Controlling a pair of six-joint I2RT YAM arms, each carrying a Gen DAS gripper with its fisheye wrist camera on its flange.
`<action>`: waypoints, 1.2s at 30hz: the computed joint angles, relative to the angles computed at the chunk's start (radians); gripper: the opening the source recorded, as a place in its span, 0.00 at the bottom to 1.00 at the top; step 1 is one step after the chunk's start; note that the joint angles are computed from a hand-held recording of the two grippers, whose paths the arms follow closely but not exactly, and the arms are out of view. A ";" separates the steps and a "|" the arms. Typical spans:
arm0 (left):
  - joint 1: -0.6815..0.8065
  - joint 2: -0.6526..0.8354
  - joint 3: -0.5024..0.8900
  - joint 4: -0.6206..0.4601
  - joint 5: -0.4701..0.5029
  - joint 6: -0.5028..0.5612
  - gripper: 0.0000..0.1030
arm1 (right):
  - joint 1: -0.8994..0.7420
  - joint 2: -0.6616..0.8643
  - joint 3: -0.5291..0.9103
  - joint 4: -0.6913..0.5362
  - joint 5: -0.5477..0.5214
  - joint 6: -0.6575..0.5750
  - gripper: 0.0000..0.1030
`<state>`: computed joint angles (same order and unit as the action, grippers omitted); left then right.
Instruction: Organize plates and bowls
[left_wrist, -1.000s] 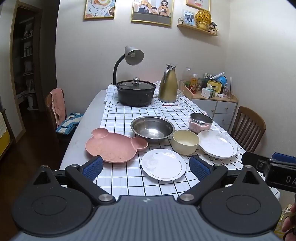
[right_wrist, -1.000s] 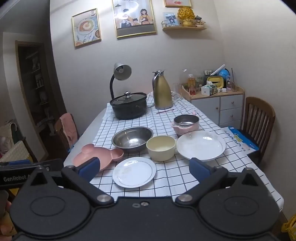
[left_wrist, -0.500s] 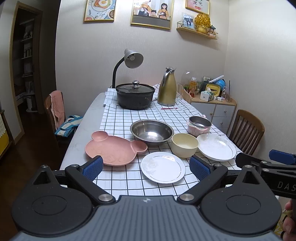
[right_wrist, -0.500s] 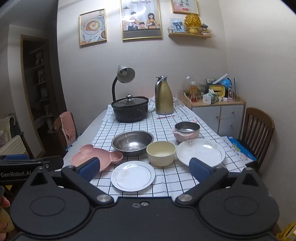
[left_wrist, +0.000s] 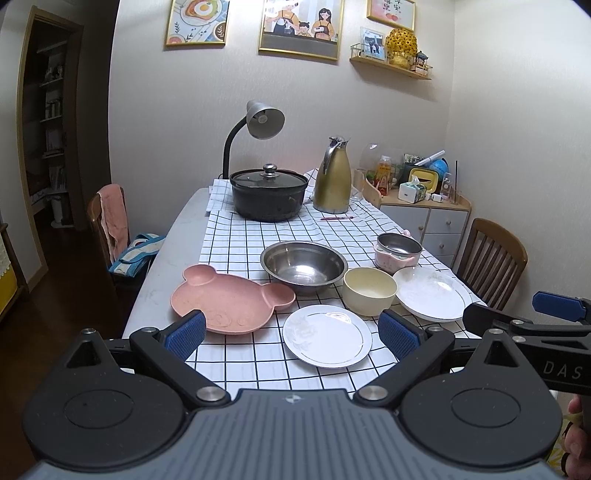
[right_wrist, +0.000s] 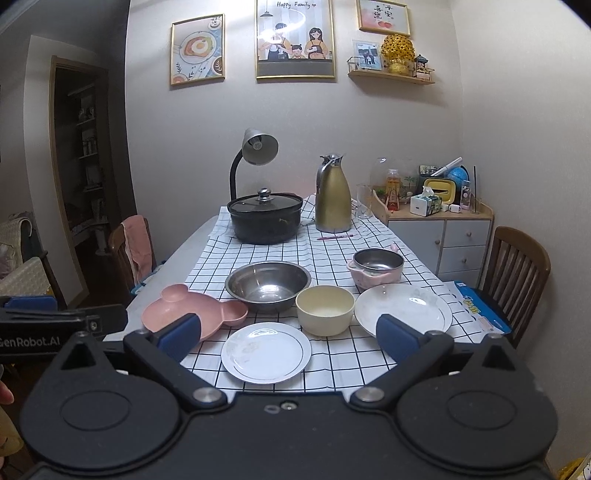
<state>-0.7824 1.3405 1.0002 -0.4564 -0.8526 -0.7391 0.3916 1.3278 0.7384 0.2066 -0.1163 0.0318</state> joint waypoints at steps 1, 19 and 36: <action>0.001 -0.001 -0.001 0.002 0.001 0.002 0.98 | 0.001 0.001 0.002 0.001 0.004 -0.001 0.99; 0.005 -0.007 -0.008 0.023 0.005 0.032 0.98 | 0.004 0.003 0.003 -0.010 0.010 0.008 0.99; 0.017 -0.018 -0.013 0.026 0.012 0.030 0.98 | 0.012 0.004 -0.001 -0.004 0.014 0.012 0.99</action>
<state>-0.7654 1.3224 0.9868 -0.4306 -0.8405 -0.7092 0.4035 1.3313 0.7377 0.2025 -0.1021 0.0440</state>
